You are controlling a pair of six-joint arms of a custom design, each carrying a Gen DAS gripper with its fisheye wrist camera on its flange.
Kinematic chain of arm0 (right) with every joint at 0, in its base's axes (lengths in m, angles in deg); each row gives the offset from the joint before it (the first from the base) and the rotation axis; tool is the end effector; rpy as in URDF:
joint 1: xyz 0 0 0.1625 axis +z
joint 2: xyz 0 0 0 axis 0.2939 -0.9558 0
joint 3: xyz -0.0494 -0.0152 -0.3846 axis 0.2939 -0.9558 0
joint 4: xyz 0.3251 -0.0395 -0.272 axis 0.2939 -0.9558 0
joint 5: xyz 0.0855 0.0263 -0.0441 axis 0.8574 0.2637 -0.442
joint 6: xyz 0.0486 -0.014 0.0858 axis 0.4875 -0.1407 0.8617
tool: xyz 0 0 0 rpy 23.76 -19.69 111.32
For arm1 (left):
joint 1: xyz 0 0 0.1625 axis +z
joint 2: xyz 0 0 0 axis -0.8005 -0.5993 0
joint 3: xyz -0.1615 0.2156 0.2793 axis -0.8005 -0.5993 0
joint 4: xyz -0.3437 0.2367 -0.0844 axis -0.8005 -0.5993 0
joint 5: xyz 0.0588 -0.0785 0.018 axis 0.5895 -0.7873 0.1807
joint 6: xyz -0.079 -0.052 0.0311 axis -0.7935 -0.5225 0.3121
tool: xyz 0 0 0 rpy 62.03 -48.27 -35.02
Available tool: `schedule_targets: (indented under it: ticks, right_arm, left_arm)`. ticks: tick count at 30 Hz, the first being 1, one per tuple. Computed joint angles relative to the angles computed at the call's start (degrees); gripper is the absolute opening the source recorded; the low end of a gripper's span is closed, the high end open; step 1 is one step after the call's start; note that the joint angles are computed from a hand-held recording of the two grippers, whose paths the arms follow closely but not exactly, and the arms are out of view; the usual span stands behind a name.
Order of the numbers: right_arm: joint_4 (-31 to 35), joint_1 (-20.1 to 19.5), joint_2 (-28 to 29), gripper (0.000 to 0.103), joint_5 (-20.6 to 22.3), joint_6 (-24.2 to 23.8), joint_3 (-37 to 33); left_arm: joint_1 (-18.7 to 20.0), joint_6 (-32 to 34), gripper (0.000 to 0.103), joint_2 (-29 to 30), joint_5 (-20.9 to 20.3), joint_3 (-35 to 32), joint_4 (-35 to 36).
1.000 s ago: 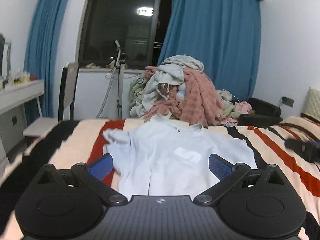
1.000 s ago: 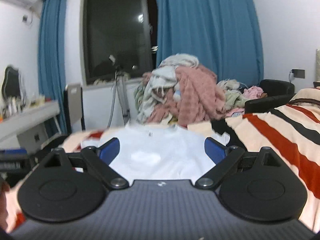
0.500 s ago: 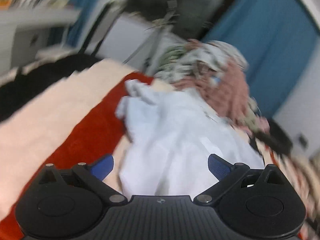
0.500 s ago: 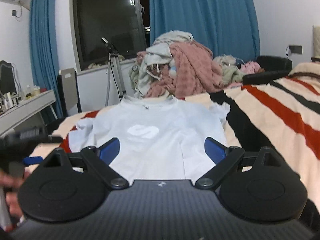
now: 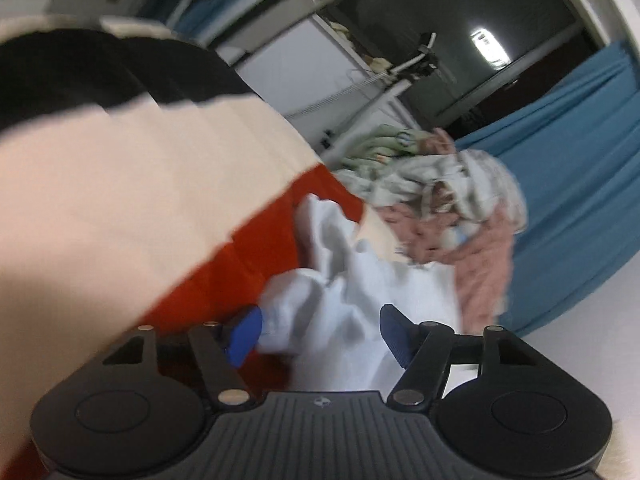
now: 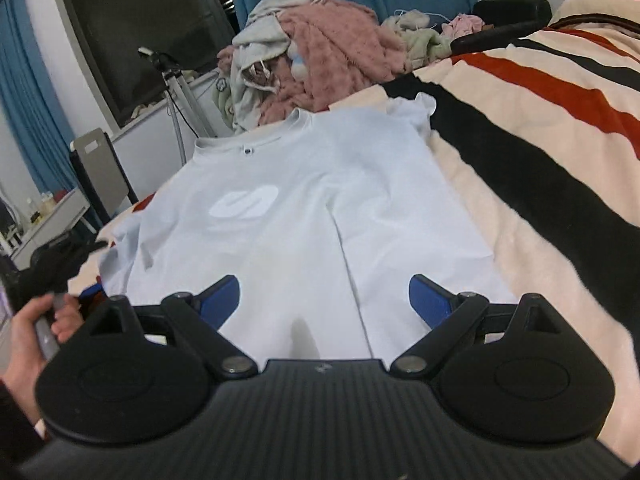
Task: Fold clothes
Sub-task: 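Grasp the shirt hem edge with the left gripper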
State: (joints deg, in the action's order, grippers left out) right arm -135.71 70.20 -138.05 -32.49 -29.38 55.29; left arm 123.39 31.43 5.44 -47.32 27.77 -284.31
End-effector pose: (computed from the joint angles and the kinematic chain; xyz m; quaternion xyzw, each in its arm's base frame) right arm 0.0777 -0.5841 0.2014 0.0298 -0.8392 0.5009 0.2099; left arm -0.0757 -0.7245 0.1703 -0.0908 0.8456 -0.5259 0.0121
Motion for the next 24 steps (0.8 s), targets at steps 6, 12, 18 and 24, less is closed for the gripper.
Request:
schedule_targets:
  ticks: [6,12,18,24]
  right_arm:
    - [1.13,0.38,1.21,0.093,0.03,-1.37,-1.14]
    - [0.46,1.11,2.84,0.093,-1.40,-4.08,-2.75]
    - [1.22,1.14,2.88,0.093,-0.23,-2.63,-5.04]
    - [-0.88,1.47,4.45,0.093,-1.47,-4.85,-7.64]
  left_arm:
    - [2.29,0.77,0.054,6.09,-2.27,-11.29,6.44]
    - [3.65,-2.17,0.006,9.09,-0.76,-17.18,7.78]
    - [1.87,11.34,0.005,10.42,8.31,-27.77,11.99]
    - [-0.37,25.88,0.005,19.47,21.22,-46.94,22.74]
